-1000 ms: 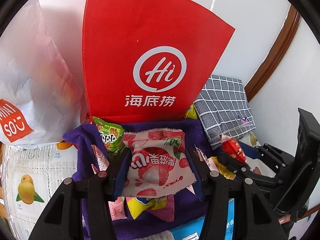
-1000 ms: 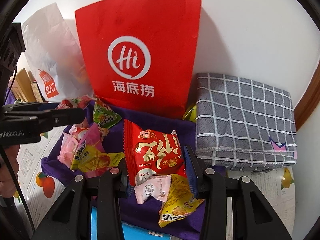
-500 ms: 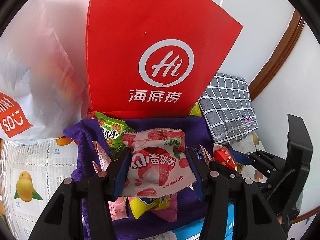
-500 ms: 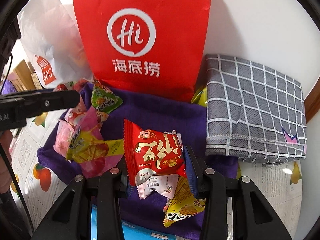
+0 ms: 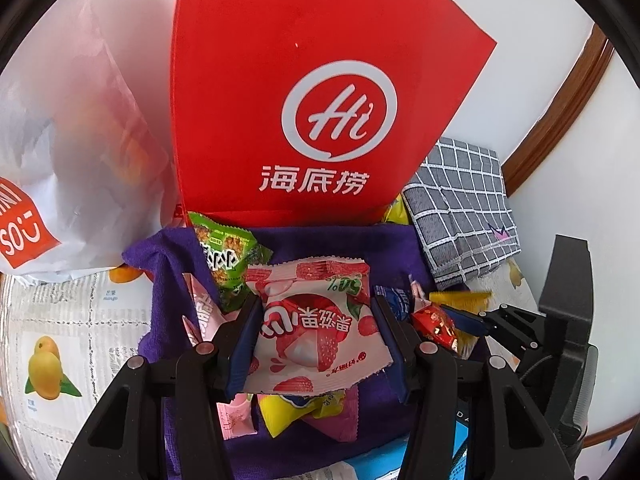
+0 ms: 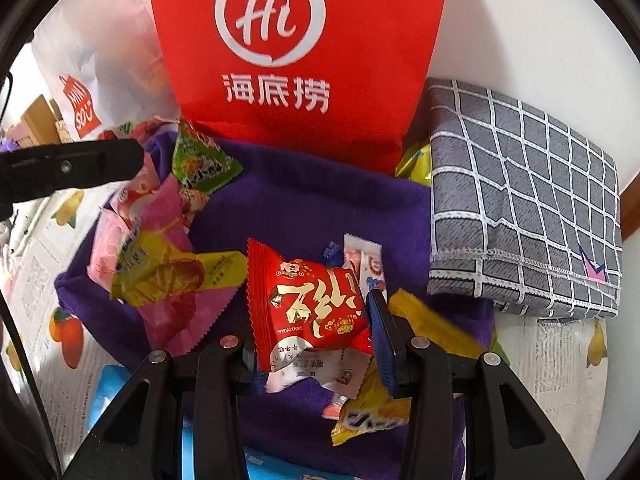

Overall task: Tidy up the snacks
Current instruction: 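Lower both packets onto the towel beside the other snacks and open both grippers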

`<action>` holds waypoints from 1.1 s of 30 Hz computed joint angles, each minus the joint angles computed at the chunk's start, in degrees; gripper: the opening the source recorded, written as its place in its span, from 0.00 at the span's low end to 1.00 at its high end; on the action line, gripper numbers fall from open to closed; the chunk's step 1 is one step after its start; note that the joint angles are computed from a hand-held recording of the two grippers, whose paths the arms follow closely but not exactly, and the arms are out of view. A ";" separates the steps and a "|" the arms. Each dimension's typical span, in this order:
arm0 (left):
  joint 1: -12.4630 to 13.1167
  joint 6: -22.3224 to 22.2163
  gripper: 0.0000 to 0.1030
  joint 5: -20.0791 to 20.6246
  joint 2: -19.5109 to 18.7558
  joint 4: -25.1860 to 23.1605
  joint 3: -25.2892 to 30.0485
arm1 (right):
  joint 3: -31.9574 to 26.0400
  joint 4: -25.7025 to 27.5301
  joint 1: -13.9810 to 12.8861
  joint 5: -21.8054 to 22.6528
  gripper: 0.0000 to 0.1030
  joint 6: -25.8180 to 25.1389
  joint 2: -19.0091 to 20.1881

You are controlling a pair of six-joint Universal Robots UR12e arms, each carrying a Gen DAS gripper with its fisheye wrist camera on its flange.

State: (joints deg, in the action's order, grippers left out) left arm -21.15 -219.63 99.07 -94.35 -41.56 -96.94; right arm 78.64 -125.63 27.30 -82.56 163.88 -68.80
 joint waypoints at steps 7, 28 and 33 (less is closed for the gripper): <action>0.56 0.07 0.50 -3.39 -0.63 0.07 0.02 | -0.64 1.72 0.14 -0.97 0.41 -1.16 0.58; 0.41 2.54 0.53 -4.12 -2.42 -0.94 0.63 | 0.48 0.72 -1.06 3.97 0.52 -3.80 -1.75; -0.25 4.30 0.54 -2.18 -3.27 -3.88 2.00 | 0.45 0.99 -2.00 7.38 0.52 -3.66 -2.30</action>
State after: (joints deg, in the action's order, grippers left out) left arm -21.40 -215.32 96.89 -97.61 -45.44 -94.94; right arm 79.09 -124.64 25.30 -75.18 160.22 -71.10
